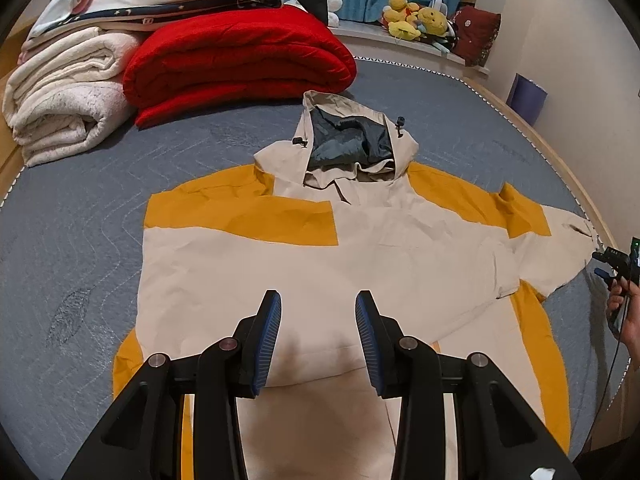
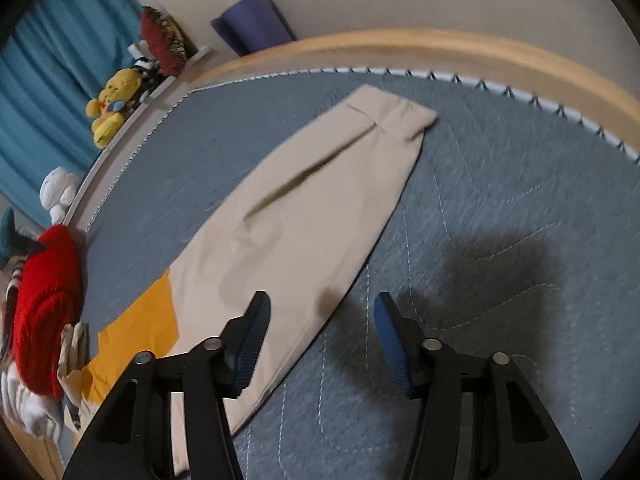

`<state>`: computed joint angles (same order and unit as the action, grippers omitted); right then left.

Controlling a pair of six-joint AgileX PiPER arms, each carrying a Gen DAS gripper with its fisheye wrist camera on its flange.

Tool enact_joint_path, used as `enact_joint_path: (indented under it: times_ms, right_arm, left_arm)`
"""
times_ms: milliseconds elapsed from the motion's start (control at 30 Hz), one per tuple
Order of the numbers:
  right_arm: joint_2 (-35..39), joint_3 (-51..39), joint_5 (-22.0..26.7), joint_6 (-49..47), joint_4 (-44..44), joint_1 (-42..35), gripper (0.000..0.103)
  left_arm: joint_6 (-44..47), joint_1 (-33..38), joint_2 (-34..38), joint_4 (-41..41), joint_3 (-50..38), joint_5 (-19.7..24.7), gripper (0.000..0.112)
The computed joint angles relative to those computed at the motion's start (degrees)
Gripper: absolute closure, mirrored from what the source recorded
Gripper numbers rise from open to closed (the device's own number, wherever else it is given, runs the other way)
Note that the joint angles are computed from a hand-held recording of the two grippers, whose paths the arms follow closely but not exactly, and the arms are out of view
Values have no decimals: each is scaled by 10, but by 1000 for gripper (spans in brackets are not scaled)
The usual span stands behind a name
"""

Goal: Fold large clothes
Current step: 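Reach the right tool to the other sleeve cuff and grasp it, then lift the sleeve with the right tool, lay it across the body, open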

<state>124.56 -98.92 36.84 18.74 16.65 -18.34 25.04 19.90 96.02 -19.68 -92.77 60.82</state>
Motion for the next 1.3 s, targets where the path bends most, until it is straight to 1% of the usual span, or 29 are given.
enact_joint_path:
  times_ms: [67,133,233,300,433,500,533,667,700,767,833,933,1067,1133,1200,1300]
  right_arm:
    - [16,-4,-8,-6,29,-7,65]
    - [39,-19,-7,-7,53,-13,74]
    - [59,-23,-18,2,65,-12,76]
    - [60,-7,-53,2,74,-9,77]
    - [67,-2,-83,14,108,-15,78]
    - [72,-12,-84,38,87,-11,82]
    - [75,-19,-84,56,61,-6,85]
    - [76,-25,-100,101,13,9,98]
    - [72,-25,-105,121,-8,15,99]
    - [57,-29,-111,171,-79,33,100]
    - [47,-52,-98,212,-151,58,101]
    - [32,-95,-74,225,-219,104,101]
    - [19,-162,-33,195,-246,167,101]
    - [18,-223,9,178,-270,217,101]
    - [20,-273,38,160,-273,261,101]
    - [43,-384,106,119,-272,345,101]
  left_arm:
    - [-3,3,4,-3,-1,3,77]
    - [-4,3,7,-5,-2,6,77]
    - [2,-7,7,1,5,0,77]
    - [4,-13,6,9,9,-8,77]
    - [-2,-12,19,5,0,-4,77]
    - [-3,-10,22,3,-2,-2,77]
    - [-3,-9,22,3,-3,-1,77]
    - [0,-6,23,1,-5,0,77]
    - [1,-4,23,-1,-5,0,77]
    - [3,1,23,-6,-7,2,77]
    - [3,5,23,-8,-9,6,77]
    - [3,14,23,-10,-16,15,77]
    - [8,35,21,-29,-29,29,77]
    - [9,49,24,-40,-39,40,77]
    - [8,62,28,-50,-52,54,77]
    - [6,81,37,-67,-75,79,77]
